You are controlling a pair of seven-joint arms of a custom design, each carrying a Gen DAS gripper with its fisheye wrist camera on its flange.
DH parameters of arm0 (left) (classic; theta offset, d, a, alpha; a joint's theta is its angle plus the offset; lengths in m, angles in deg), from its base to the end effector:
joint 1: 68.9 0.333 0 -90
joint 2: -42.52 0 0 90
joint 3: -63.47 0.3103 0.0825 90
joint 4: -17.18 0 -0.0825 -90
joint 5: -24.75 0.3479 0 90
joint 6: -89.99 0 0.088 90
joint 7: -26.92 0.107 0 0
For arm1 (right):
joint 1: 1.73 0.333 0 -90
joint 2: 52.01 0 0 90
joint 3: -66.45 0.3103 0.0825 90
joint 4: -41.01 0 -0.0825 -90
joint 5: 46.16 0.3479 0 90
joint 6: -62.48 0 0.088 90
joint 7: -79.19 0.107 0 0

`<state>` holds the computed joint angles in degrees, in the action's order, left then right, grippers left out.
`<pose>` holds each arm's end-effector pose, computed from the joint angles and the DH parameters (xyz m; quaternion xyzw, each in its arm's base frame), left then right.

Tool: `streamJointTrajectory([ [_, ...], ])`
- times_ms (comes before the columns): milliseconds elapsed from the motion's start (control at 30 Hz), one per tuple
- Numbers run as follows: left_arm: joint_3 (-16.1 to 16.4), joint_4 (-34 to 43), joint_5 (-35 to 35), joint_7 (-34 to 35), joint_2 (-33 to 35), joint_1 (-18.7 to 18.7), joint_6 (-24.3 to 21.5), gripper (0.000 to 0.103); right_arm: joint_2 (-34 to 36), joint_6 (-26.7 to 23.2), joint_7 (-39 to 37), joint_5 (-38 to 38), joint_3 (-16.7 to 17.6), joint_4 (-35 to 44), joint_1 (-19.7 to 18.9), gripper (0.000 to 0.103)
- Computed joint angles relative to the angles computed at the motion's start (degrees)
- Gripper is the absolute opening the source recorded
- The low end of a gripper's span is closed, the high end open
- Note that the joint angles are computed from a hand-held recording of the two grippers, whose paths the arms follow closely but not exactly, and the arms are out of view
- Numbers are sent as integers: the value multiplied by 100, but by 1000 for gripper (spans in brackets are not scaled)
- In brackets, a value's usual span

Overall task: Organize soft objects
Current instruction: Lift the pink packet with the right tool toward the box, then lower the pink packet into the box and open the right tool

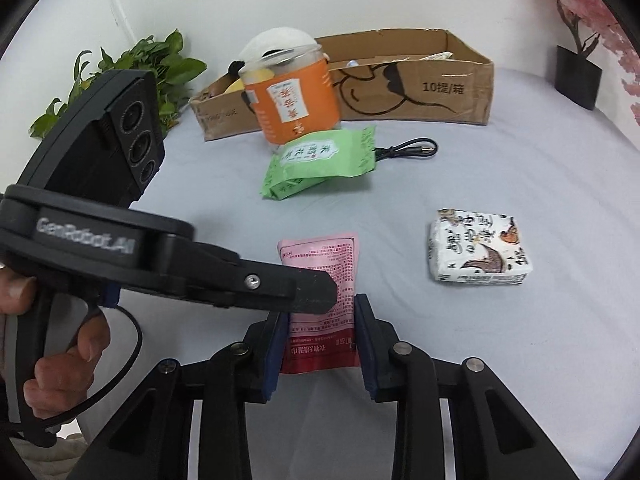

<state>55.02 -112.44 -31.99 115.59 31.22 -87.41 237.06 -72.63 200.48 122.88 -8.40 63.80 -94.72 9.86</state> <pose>0.4421 -0.2141 0.5026 0.7279 -0.5546 0.3636 0.1745 0.4356 0.0707 0.5163 -0.8257 0.4605 -0.0477 0.3223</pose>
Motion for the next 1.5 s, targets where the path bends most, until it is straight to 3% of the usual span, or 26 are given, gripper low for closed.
streamJointTrajectory([
  [200,-156,869,426,153,637,52,84,12,87,801,-259,87,-55,19,-57,29],
  [367,-421,1981,873,358,1410,189,239,12,221,2053,-887,556,-236,36,126,25],
  [500,-682,2953,1165,441,2107,380,352,11,602,2842,-2010,1408,-592,422,467,24],
  [667,-911,3850,1817,331,2717,541,764,11,1320,3041,-3521,2901,-772,1442,572,24],
  [833,-1006,4309,2350,2,3039,779,1265,11,2235,2646,-4532,3980,-576,2793,322,24],
  [933,-1052,4517,2539,-254,3195,993,1437,11,2831,2357,-4518,4030,-338,3612,125,24],
  [1100,-794,4917,3232,-1294,3459,1160,1269,11,3913,1600,-3212,3127,-48,5086,-86,24],
  [1367,-705,5670,3963,-2447,3938,1424,442,11,5459,321,-880,1278,39,7345,-153,32],
  [1467,-627,5832,4358,-2657,3976,1368,175,19,5808,5,-257,762,58,7918,-164,41],
  [1500,-568,5919,4539,-2728,3984,1311,42,26,5891,-15,-101,598,56,8053,-159,44],
])
